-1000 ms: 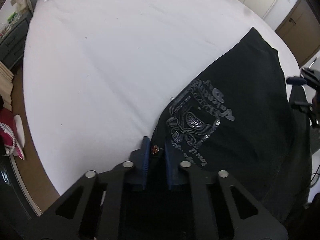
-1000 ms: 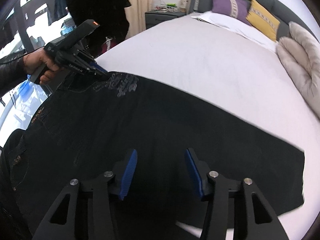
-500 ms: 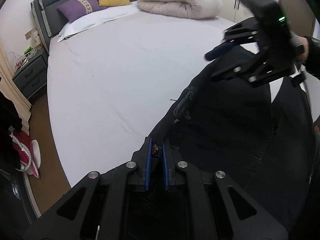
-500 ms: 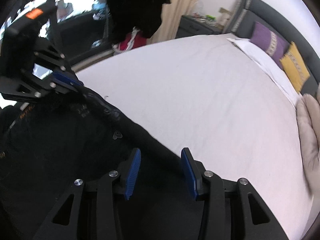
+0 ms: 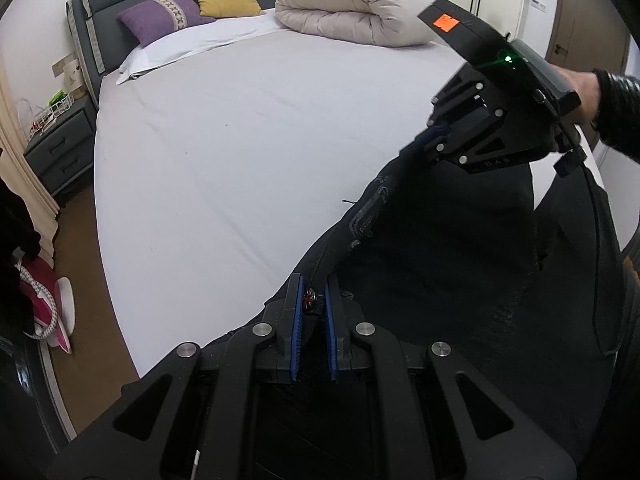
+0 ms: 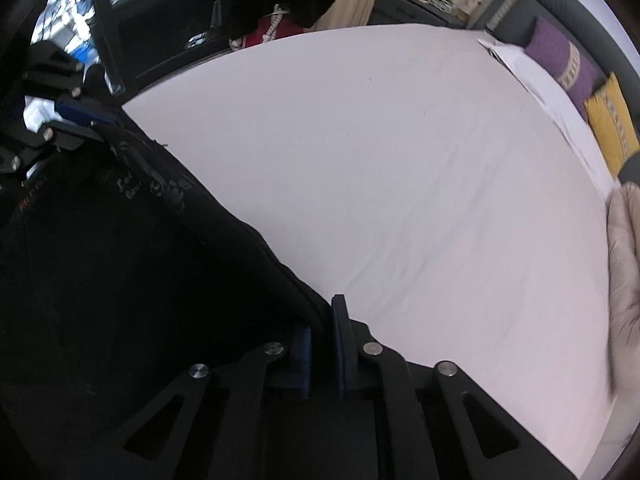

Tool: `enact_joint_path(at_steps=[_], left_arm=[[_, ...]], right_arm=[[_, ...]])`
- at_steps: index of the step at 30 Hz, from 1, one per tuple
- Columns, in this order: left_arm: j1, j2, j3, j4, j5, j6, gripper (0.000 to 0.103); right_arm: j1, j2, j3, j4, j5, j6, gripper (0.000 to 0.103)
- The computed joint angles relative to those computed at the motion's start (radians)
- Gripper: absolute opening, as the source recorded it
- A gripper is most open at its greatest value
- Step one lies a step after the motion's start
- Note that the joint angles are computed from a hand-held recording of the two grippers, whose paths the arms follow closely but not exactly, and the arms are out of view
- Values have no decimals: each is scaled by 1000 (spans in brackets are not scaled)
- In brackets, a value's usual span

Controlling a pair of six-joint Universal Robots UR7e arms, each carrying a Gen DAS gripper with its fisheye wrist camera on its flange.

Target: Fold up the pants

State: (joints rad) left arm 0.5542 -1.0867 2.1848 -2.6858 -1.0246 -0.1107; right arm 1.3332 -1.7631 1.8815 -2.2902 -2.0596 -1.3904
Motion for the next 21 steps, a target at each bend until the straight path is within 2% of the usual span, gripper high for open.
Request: enact_joint_path(at_steps=[7,12,14,16,19,21], left_arm=[[-40,-51,33,17,-10,-57,9],[-96,-108,81,54,-15,-128,9],[-125,-143,107,81,-27,-157,9],[-160,-184,140,108,-42,-181,9],[-221,-247,193,140,-90,-211,9],[-273,-294,235,142,-152,-213,9]], right_arm=[[4,-64,6,134,81,184,5],[16,-132,56,208,116,200,5],[11,-160,71,229,124,178,5],[4,-219,102,258,121,117,5],[-3,-312,172,259,73,-14,4],[-13,-386,243,205,33,-129,4]])
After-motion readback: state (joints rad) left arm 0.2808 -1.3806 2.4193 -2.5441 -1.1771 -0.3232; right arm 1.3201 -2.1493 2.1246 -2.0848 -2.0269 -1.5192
